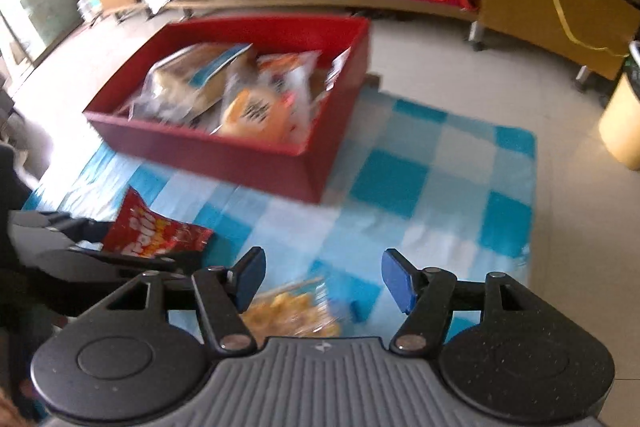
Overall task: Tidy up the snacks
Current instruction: 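Move both grippers back over the Trolli bag and waffle packet, then grasp the red Trolli bag with the left gripper while the right gripper grasps the waffle packet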
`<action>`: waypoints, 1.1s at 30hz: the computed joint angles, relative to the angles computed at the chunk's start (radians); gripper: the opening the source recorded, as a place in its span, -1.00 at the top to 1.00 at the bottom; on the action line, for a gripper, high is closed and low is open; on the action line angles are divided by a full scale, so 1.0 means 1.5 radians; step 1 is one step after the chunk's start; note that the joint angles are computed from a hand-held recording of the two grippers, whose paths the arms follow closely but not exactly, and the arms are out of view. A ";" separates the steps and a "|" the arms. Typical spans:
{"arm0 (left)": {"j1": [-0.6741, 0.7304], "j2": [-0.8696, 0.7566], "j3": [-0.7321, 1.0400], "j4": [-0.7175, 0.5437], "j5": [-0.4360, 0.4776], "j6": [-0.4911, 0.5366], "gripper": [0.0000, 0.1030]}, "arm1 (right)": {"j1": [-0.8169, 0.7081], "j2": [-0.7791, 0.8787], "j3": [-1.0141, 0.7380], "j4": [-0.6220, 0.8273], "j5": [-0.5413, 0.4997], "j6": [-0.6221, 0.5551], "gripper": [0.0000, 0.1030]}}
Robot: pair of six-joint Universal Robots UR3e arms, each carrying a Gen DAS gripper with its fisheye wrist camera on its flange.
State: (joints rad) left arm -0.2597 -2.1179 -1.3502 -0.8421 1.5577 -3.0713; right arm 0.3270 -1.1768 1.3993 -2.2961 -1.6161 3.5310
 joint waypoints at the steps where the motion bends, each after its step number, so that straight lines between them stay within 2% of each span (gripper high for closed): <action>1: 0.013 0.024 -0.028 0.001 -0.006 0.007 -0.46 | 0.004 0.008 -0.008 0.008 0.008 -0.003 -0.34; 3: 0.036 0.064 -0.064 -0.007 -0.021 0.017 -0.15 | 0.015 0.023 -0.023 0.024 0.010 -0.011 -0.34; 5: 0.057 0.090 -0.077 -0.028 -0.057 0.027 -0.12 | 0.024 0.033 -0.031 0.037 0.016 -0.022 -0.39; 6: 0.067 0.105 -0.093 -0.026 -0.070 0.033 -0.13 | 0.026 0.035 -0.031 0.042 0.021 -0.029 -0.52; 9: 0.063 0.103 -0.103 -0.005 -0.066 0.055 -0.42 | 0.028 0.039 -0.020 0.039 0.030 -0.055 -0.65; 10: 0.060 0.103 -0.107 0.003 -0.058 0.055 -0.70 | 0.026 0.039 -0.016 0.039 0.035 -0.063 -0.74; 11: 0.061 0.105 -0.113 0.013 -0.060 0.051 -0.82 | 0.026 0.041 -0.013 0.037 0.038 -0.067 -0.75; 14: 0.060 0.073 -0.077 0.001 -0.075 0.027 -0.88 | 0.022 0.046 -0.012 0.041 0.059 -0.082 -0.82; 16: 0.048 0.048 -0.056 0.006 -0.059 0.015 -0.90 | 0.032 0.067 -0.044 0.079 0.061 -0.102 -0.96; 18: 0.032 0.020 -0.034 0.007 -0.033 0.004 -0.93 | 0.045 0.099 -0.085 0.124 0.057 -0.126 -1.00; 20: 0.018 -0.004 -0.017 0.003 -0.015 0.001 -0.94 | 0.071 0.114 -0.092 0.106 0.014 -0.128 -1.00; 22: -0.001 -0.016 -0.020 0.027 0.020 -0.002 -0.97 | 0.076 0.111 -0.072 0.072 0.009 -0.109 -1.00; 25: -0.003 -0.003 -0.034 0.035 0.021 0.003 -0.77 | 0.073 0.099 -0.035 0.025 0.005 -0.069 -1.00; 29: 0.008 0.031 -0.079 0.049 0.008 0.020 -0.55 | 0.085 0.109 -0.052 0.036 -0.017 -0.056 -1.00; 31: 0.014 0.045 -0.083 0.035 0.002 0.026 -0.50 | 0.084 0.106 -0.055 0.041 -0.018 -0.046 -0.87; 32: 0.019 0.054 -0.090 0.030 0.001 0.024 -0.33 | 0.086 0.107 -0.063 0.048 -0.022 -0.037 -0.82; 33: 0.027 0.064 -0.097 0.029 -0.010 0.027 -0.29 | 0.089 0.107 -0.069 0.055 -0.028 -0.032 -0.69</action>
State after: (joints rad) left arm -0.2191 -2.0222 -1.4964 -0.7989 1.5423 -3.0302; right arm 0.4611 -1.0168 1.2952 -2.2136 -1.6586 3.4823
